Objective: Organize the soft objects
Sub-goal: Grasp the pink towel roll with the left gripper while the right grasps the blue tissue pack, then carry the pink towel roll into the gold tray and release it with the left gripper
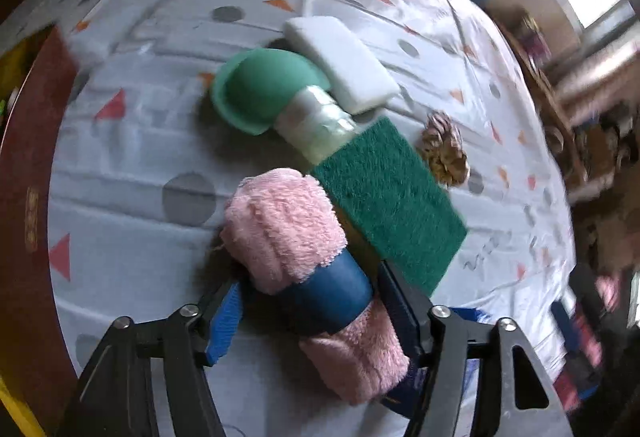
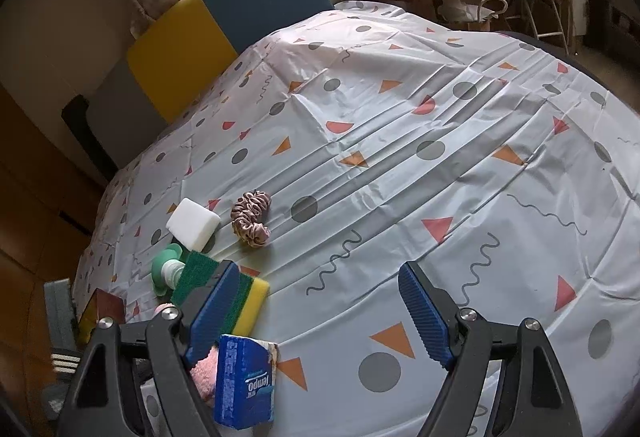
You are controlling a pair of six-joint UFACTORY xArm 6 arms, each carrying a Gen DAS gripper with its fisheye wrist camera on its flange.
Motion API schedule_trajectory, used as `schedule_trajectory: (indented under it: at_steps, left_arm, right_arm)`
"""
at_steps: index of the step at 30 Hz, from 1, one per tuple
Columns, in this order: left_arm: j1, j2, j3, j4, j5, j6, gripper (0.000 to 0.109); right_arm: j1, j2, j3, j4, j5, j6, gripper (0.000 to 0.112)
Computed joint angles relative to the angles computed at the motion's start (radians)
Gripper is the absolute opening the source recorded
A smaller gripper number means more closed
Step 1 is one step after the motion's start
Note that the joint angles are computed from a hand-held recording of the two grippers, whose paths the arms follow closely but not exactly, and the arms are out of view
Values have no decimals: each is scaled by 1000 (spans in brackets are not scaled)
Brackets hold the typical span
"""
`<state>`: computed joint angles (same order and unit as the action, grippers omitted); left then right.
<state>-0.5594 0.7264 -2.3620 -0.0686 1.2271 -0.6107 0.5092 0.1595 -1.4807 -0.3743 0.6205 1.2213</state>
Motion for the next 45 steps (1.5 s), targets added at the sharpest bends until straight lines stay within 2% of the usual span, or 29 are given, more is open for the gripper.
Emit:
schedule_trajectory:
  at_steps: [5,7,8,10,15,19,22,24,27,33,36,38,40,41,45]
  left_arm:
    - [-19,-5,11,44,-4,77,69]
    - [-16,-22,37,45,-9,113,64]
    - [-15,-31,49,46,-11,119,58]
    - [-8,-95,147,20,-53,144,51]
    - [-20,-293,434,33,-158,222,49]
    - [-37,-431,641,10,-221,288,49]
    - [-46,-533,792,25,-293,311,49]
    - [-44,-561,837,22,-317,310,50]
    - [-42,-558,847,3,-345,302,50]
    - [-48,-560,864,18,-385,290,51]
    - [-45,-597,909,16,-404,290,53]
    - [-47,-596,914,25,-417,281,54]
    - [-51,-587,907,35,-423,271,54]
    - [-52,-590,910,38,-424,270,54]
    - [-48,-597,921,25,-437,291,53]
  right_arm:
    - [2,6,-10,3,18,-10,82]
    - [1,7,-10,4,26,-11,82]
    - [0,7,-10,11,27,-13,82]
    - [-2,8,-9,20,30,-18,82]
    - [-5,7,-3,45,27,-34,82]
    - [-9,12,14,177,-34,-135,82]
    - [-1,31,19,406,-101,-340,82]
    - [14,66,-27,531,-64,-477,82]
    - [28,97,-79,562,-7,-558,82]
    - [50,142,-148,557,75,-607,82]
    - [55,171,-189,504,109,-597,82]
    - [61,198,-229,496,150,-618,75]
    - [73,235,-292,447,222,-642,27]
    - [75,239,-303,424,243,-629,27]
    - [60,213,-265,442,227,-606,26]
